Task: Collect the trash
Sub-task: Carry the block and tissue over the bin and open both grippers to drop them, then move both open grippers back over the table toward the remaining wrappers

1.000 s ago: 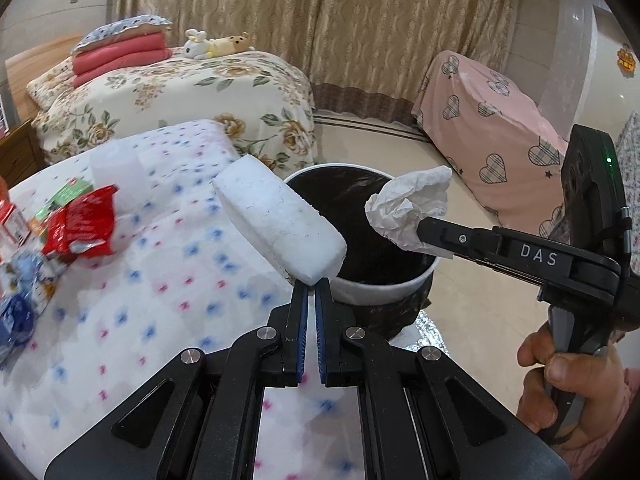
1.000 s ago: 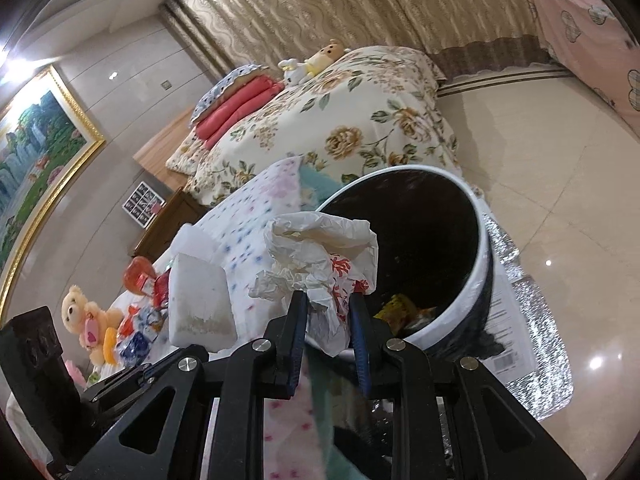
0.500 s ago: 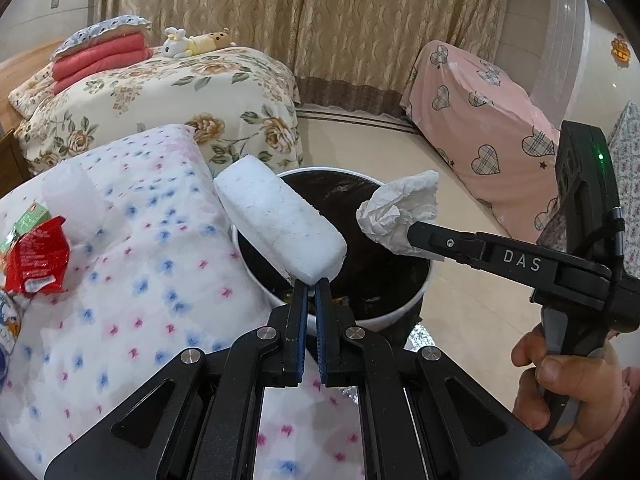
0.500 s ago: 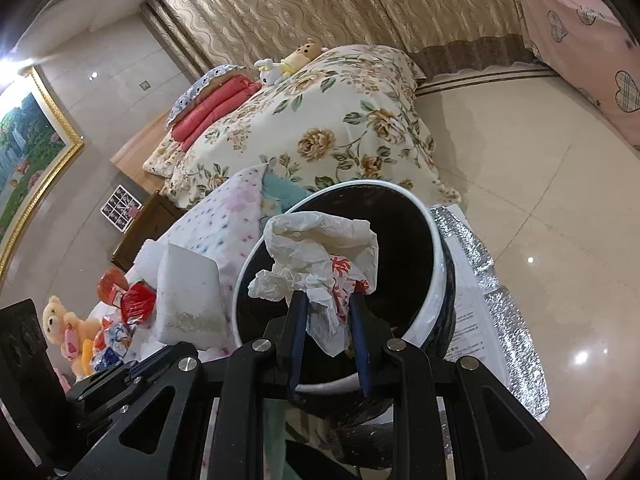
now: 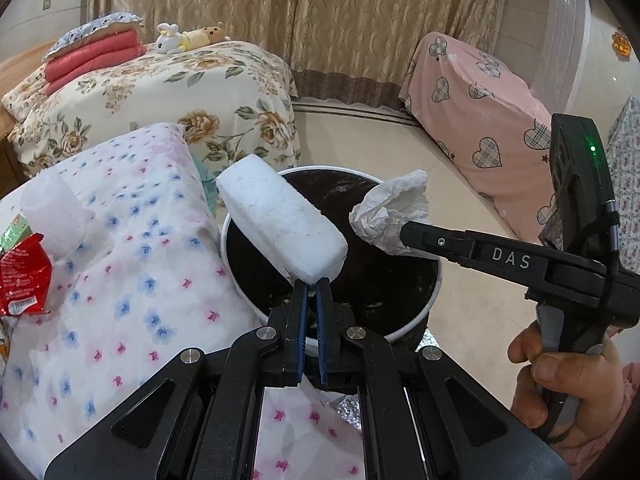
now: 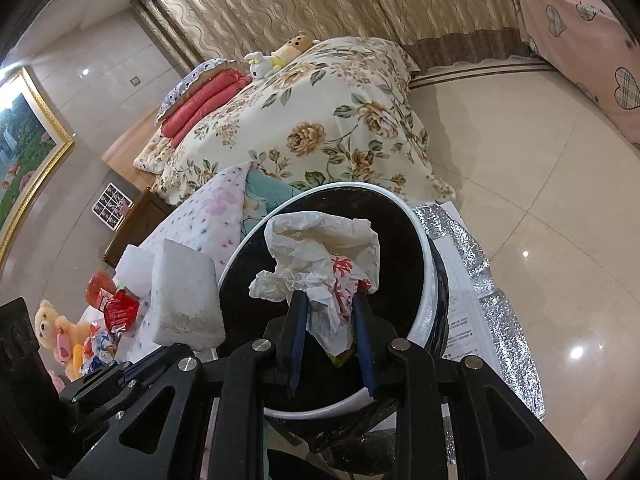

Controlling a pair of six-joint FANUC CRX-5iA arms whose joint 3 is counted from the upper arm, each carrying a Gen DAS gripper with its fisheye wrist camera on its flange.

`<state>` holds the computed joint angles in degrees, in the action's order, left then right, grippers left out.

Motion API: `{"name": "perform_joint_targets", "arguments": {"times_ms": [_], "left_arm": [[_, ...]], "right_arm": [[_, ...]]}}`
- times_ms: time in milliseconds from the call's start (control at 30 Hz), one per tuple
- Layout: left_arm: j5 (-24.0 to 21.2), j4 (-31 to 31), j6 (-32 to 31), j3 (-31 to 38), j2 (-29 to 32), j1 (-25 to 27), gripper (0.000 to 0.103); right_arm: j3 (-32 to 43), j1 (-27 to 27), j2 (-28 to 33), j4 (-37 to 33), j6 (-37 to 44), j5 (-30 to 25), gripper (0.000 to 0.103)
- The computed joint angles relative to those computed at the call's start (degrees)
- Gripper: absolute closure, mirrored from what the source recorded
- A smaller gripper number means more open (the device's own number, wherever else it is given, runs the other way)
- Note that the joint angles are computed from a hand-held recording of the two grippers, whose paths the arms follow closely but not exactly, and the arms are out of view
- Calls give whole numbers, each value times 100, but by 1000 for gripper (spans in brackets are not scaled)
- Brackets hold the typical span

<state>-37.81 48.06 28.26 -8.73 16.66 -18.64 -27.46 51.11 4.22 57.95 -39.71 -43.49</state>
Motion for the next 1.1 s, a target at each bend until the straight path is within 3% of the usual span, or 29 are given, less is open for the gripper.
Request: {"name": "perform_joint_targets", "arguments": {"times_ms": [100, 133, 167, 233, 400, 633, 1100], "left_arm": [[-23, -76, 119, 58, 29, 6, 96], [-69, -123, 189, 85, 38, 18, 90], [-70, -178, 262, 100, 39, 25, 77], [56, -129, 291, 9, -20, 45, 61], [142, 4, 324, -230, -188, 203, 50], [328, 199, 255, -686, -514, 512, 40], [649, 588, 18, -1531, -1121, 1262, 37]], "right_arm": [[-6, -31, -9, -19, -33, 19, 67], [-19, -36, -20, -3, -77, 25, 64], [-27, -35, -28, 19, -124, 11, 57], [-40, -24, -39, 76, -189, -17, 50], [-43, 57, -44, 230, -374, -117, 23], [173, 210, 131, 396, -414, -150, 15], [1012, 448, 836, 418, 116, 192, 12]]}}
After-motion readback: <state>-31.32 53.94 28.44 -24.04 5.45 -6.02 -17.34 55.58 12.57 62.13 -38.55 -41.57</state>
